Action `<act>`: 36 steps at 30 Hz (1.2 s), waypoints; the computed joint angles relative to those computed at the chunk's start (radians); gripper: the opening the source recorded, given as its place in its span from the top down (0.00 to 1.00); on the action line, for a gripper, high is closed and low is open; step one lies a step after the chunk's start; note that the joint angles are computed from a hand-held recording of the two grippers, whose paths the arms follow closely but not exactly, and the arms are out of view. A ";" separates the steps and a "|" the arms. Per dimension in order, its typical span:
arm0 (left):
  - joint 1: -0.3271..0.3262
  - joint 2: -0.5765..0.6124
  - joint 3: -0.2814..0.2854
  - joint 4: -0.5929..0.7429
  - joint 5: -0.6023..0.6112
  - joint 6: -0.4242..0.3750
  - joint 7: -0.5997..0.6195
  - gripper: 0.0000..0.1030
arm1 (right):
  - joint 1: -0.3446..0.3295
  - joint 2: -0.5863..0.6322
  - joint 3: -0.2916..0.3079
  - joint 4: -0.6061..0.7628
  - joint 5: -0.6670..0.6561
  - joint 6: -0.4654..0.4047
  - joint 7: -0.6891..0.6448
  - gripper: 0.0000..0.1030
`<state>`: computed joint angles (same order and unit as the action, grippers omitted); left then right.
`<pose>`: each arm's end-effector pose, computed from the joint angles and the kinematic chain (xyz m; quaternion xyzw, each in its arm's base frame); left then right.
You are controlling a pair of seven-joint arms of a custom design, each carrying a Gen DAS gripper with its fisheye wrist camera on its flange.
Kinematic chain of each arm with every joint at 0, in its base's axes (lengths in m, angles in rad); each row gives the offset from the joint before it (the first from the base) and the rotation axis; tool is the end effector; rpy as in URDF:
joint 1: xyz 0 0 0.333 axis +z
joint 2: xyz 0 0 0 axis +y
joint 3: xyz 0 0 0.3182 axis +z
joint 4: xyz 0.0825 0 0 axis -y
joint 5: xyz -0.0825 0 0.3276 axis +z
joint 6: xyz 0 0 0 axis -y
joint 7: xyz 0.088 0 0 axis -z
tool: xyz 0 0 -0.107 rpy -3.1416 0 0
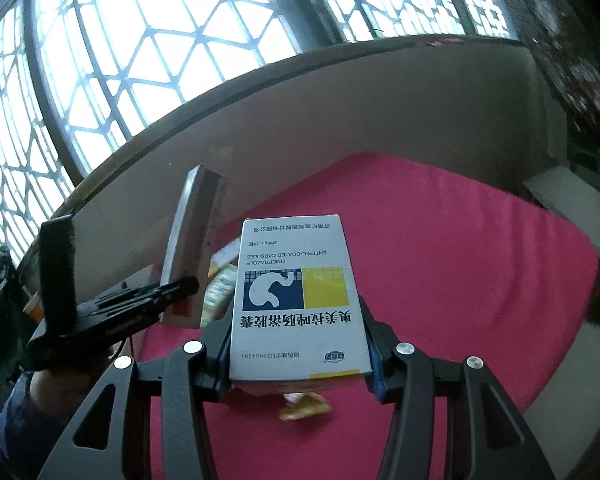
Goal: Organize objects
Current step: 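Carry the medicine box and sealant box with both tools over the white tray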
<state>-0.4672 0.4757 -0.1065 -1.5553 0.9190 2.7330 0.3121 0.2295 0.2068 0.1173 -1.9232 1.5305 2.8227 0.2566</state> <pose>0.5615 -0.3816 0.4710 -0.6360 0.6433 -0.3499 0.2435 0.5619 0.1452 0.4563 -0.6964 0.5176 -0.0990 0.4872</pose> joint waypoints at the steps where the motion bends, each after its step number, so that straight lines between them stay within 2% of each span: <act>1: -0.002 -0.026 0.014 -0.034 0.019 0.018 -0.041 0.75 | 0.010 -0.011 0.004 0.005 -0.033 0.003 0.019 0.47; 4: 0.006 -0.119 0.039 -0.149 0.093 0.052 -0.187 0.75 | 0.039 -0.063 0.012 0.027 -0.166 -0.036 0.123 0.47; 7: 0.029 -0.198 0.040 -0.242 0.168 0.051 -0.313 0.75 | 0.062 -0.126 0.012 0.082 -0.339 -0.187 0.265 0.47; 11: 0.063 -0.284 0.019 -0.340 0.259 0.047 -0.453 0.75 | 0.117 -0.228 0.026 0.120 -0.478 -0.299 0.282 0.47; 15: 0.099 -0.341 -0.021 -0.406 0.305 0.022 -0.548 0.75 | 0.182 -0.344 0.026 0.079 -0.487 -0.350 0.187 0.47; 18: 0.138 -0.384 -0.050 -0.465 0.325 0.038 -0.599 0.75 | 0.219 -0.413 0.005 0.036 -0.462 -0.413 0.118 0.47; 20: 0.150 -0.382 -0.072 -0.464 0.325 0.029 -0.604 0.75 | 0.236 -0.424 -0.004 0.031 -0.440 -0.436 0.086 0.47; 22: 0.160 -0.388 -0.083 -0.472 0.333 0.032 -0.614 0.75 | 0.233 -0.400 -0.010 0.057 -0.463 -0.469 0.136 0.47; 28: 0.174 -0.386 -0.096 -0.473 0.351 0.043 -0.641 0.75 | 0.237 -0.412 0.000 0.038 -0.463 -0.404 0.136 0.48; 36: 0.168 -0.380 -0.102 -0.454 0.362 0.041 -0.639 0.74 | 0.255 -0.399 -0.003 0.084 -0.438 -0.446 0.139 0.48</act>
<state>-0.2988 0.0958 -0.2086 -2.0097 1.2814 2.7738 -0.3268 0.4842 -0.1921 0.1143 -1.8395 1.0922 2.3767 0.3952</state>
